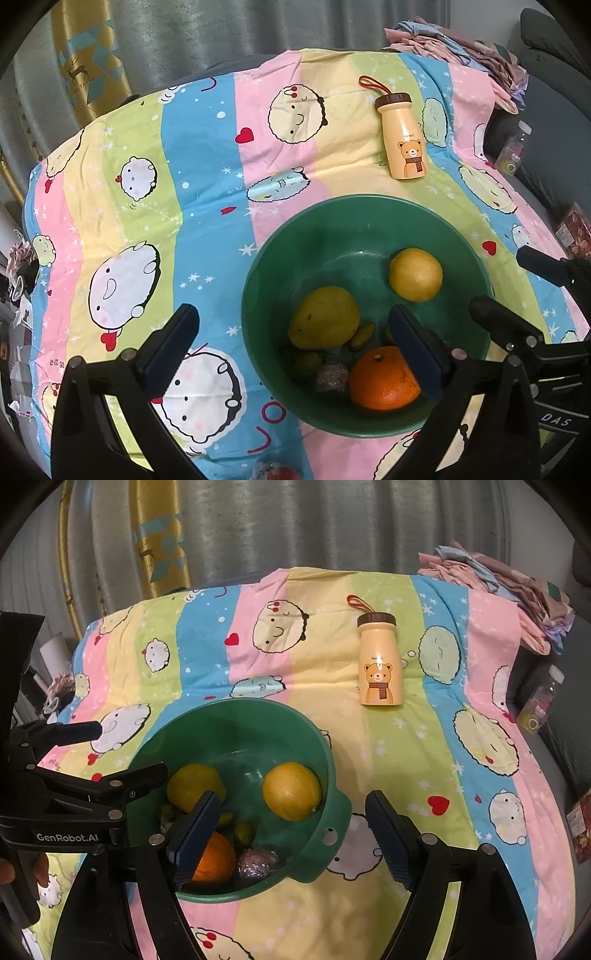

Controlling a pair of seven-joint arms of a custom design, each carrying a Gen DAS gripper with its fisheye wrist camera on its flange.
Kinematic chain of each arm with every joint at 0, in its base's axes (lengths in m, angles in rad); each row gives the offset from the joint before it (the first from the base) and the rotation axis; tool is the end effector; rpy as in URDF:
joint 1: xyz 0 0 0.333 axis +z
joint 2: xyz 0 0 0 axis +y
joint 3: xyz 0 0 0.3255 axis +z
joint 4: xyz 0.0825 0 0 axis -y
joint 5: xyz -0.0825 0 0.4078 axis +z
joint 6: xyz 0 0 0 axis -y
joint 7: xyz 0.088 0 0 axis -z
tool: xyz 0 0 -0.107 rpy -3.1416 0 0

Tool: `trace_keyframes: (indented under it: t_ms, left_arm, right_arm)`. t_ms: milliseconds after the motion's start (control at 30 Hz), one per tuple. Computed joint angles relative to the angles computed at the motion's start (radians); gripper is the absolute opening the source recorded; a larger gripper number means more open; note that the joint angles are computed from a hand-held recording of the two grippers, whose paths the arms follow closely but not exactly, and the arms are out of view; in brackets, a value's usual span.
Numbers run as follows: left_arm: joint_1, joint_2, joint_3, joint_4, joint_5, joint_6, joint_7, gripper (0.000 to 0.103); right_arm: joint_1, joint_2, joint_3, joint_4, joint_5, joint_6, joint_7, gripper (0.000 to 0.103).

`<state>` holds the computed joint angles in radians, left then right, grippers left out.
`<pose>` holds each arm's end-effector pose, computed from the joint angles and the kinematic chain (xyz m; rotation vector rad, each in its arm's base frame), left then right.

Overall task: Organize fruits
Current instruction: 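Withdraw both tools up out of the green bowl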

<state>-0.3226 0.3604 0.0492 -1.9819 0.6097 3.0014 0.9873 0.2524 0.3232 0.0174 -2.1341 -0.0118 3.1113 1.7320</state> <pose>0.6312 -0.2223 0.3428 -1.5523 2.0524 -0.6492 0.6150 0.1706 0.3203 -1.9068 1.6949 -0.4660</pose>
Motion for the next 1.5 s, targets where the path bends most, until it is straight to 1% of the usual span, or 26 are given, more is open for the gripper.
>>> trace_keyframes:
  t_ms: [67, 233, 433, 733, 833, 900, 1000, 1100, 1167, 1267, 1400, 1500]
  left_arm:
    - [-0.009, -0.002, 0.012, -0.003, 0.011, 0.003, -0.012, 0.103]
    - [-0.014, -0.023, 0.025, -0.028, 0.027, 0.032, -0.039, 0.103]
    - [0.002, -0.044, 0.006, -0.050, 0.018, 0.032, -0.023, 0.103]
    - [-0.003, -0.089, 0.020, -0.094, 0.063, 0.052, -0.065, 0.103]
    - [0.008, -0.105, 0.014, -0.112, 0.075, 0.056, -0.077, 0.103]
    - [0.008, -0.114, 0.019, -0.122, 0.095, 0.062, -0.094, 0.103]
    - [0.021, -0.130, 0.011, -0.140, 0.110, 0.062, -0.100, 0.103]
    - [0.018, -0.149, 0.026, -0.157, 0.171, 0.069, -0.148, 0.103]
    - [0.037, -0.161, 0.011, -0.173, 0.181, 0.077, -0.153, 0.103]
    - [0.052, -0.180, 0.005, -0.198, 0.210, 0.090, -0.177, 0.103]
    - [0.085, -0.203, -0.021, -0.233, 0.208, 0.096, -0.170, 0.103]
    - [0.094, -0.223, -0.021, -0.258, 0.241, 0.108, -0.202, 0.103]
  right_arm:
    - [-0.003, -0.003, 0.002, -0.004, 0.004, 0.006, -0.001, 0.081]
    - [0.023, -0.024, -0.027, -0.022, -0.011, 0.007, 0.021, 0.082]
    - [0.048, -0.048, -0.052, -0.038, -0.041, 0.000, 0.053, 0.082]
    - [0.092, -0.084, -0.094, -0.063, -0.118, -0.008, 0.127, 0.082]
    - [0.110, -0.099, -0.110, -0.076, -0.155, -0.010, 0.160, 0.082]
    - [0.115, -0.108, -0.112, -0.083, -0.176, -0.010, 0.178, 0.082]
    - [0.123, -0.122, -0.117, -0.093, -0.211, -0.012, 0.209, 0.082]
    - [0.128, -0.131, -0.119, -0.098, -0.243, -0.019, 0.240, 0.082]
    - [0.124, -0.136, -0.113, -0.102, -0.259, -0.022, 0.254, 0.082]
    - [0.114, -0.146, -0.095, -0.113, -0.271, -0.024, 0.262, 0.082]
    - [0.129, -0.163, -0.101, -0.128, -0.322, -0.021, 0.303, 0.082]
    - [0.140, -0.175, -0.110, -0.137, -0.369, -0.020, 0.345, 0.082]
